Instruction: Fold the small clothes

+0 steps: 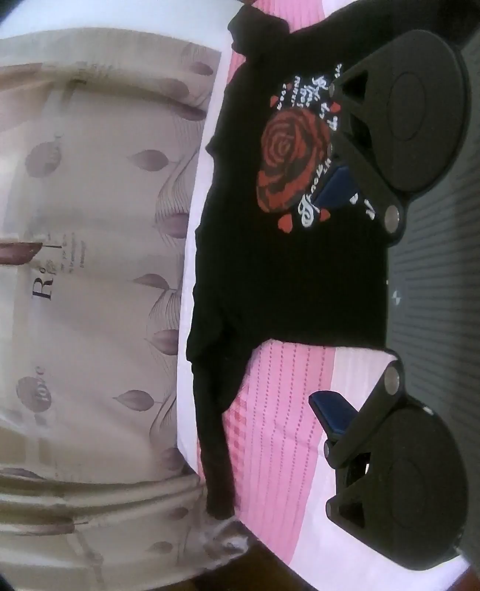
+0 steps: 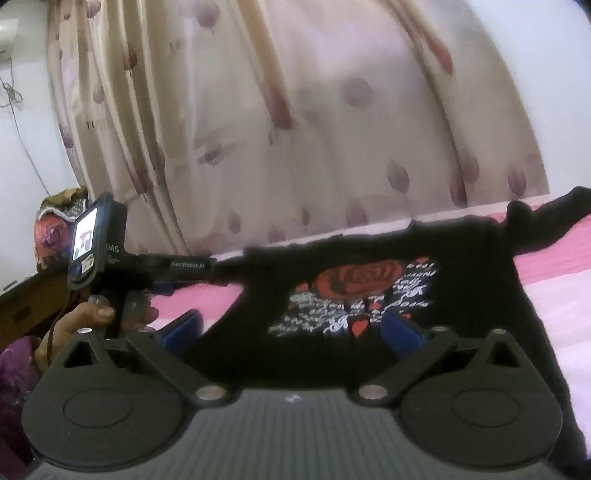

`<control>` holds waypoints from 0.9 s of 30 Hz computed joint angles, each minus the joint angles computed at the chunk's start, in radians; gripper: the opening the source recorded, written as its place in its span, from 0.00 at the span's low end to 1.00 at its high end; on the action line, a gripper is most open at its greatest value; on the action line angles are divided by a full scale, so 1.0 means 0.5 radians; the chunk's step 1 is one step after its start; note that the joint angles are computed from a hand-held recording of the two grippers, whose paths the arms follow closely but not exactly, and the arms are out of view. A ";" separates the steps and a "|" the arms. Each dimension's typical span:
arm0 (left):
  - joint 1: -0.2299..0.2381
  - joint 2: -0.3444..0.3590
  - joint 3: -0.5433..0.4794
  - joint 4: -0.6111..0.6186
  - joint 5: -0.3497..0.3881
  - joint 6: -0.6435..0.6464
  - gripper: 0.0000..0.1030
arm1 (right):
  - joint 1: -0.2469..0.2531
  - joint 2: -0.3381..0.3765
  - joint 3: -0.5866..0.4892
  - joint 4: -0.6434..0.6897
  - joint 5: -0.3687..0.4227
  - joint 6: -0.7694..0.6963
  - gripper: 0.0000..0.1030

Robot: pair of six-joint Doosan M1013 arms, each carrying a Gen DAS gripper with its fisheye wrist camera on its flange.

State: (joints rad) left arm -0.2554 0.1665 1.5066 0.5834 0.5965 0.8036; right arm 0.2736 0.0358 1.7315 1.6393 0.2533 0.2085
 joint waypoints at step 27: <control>0.666 0.445 -0.509 -0.167 0.059 0.021 0.81 | 0.034 0.245 -0.301 -1.475 0.223 1.469 1.00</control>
